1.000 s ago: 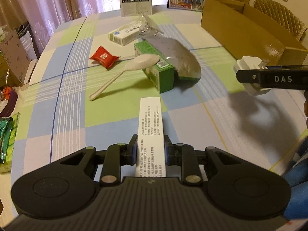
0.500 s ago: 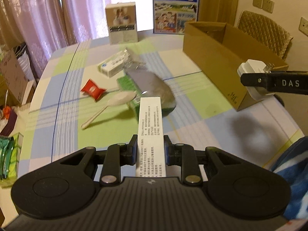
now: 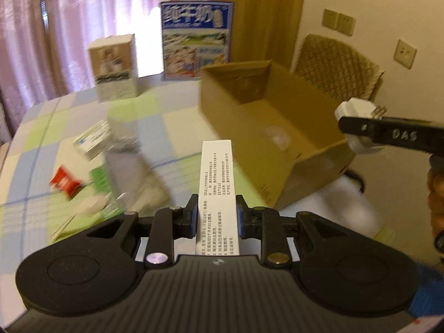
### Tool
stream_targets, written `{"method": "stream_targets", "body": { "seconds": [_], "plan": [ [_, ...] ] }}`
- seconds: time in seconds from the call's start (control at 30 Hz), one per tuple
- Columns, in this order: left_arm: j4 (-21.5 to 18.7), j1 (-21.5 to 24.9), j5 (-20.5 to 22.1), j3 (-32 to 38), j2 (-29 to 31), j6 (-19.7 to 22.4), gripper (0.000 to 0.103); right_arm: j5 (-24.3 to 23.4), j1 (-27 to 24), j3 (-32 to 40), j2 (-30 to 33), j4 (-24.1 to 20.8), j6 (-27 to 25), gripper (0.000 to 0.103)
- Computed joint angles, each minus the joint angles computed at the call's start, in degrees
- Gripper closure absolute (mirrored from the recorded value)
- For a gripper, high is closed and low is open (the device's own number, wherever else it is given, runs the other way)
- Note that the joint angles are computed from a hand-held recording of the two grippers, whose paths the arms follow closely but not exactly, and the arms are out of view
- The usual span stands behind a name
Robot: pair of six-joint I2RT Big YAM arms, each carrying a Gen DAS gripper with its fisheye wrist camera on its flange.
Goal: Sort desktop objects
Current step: 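Carry the plug and medicine box into the cardboard box and release both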
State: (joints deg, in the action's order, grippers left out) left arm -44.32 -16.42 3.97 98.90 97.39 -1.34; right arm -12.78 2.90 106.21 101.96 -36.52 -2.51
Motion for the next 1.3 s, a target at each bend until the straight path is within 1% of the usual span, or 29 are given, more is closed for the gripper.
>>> {"method": "stream_targets", "body": {
  "seconds": [0.17,0.43,0.6,0.73,0.8,0.87,1.07,1.17,1.23,1.3],
  "plan": [
    [-0.7,-2.5,1.5,9.8,7.0,-1.9,0.082,0.2,-1.8,6.3,4.7,-2.1,-1.1,0.039],
    [-4.4,-4.5,3.8,25.0,17.8,-4.1,0.082,0.7,-2.5,14.5,11.4,-6.5,-2.1,0.039],
    [-5.9,-4.6,4.4,31.2,22.6,-5.3,0.082,0.9,-2.7,17.0,13.8,-8.1,-2.5,0.039],
    [-8.1,-4.6,4.4,35.7,25.6,-5.5,0.081,1.1,-2.8,18.4,15.0,-9.0,-2.7,0.039],
    [-8.0,-4.6,3.9,35.6,25.7,-5.0,0.081,1.0,-2.8,18.6,15.2,-9.2,-2.7,0.039],
    [-7.0,-4.4,3.8,33.9,24.7,-4.9,0.081,0.9,-2.7,19.1,15.5,-9.6,-2.7,0.039],
    [-2.8,-3.8,2.5,25.8,19.7,-5.5,0.081,0.4,-2.2,20.0,16.1,-10.2,-2.7,0.039],
    [-0.8,-3.3,2.3,21.9,17.1,-6.3,0.076,-0.2,-1.9,21.1,16.6,-10.7,-2.3,0.039],
    [0.0,-3.1,1.7,19.9,15.8,-6.4,0.075,-0.2,-1.7,21.8,17.0,-10.7,-2.1,0.039],
    [0.4,-3.1,0.0,18.3,14.8,-5.7,0.074,-0.5,-1.6,22.5,17.3,-10.7,-1.9,0.038]
  ]
}}
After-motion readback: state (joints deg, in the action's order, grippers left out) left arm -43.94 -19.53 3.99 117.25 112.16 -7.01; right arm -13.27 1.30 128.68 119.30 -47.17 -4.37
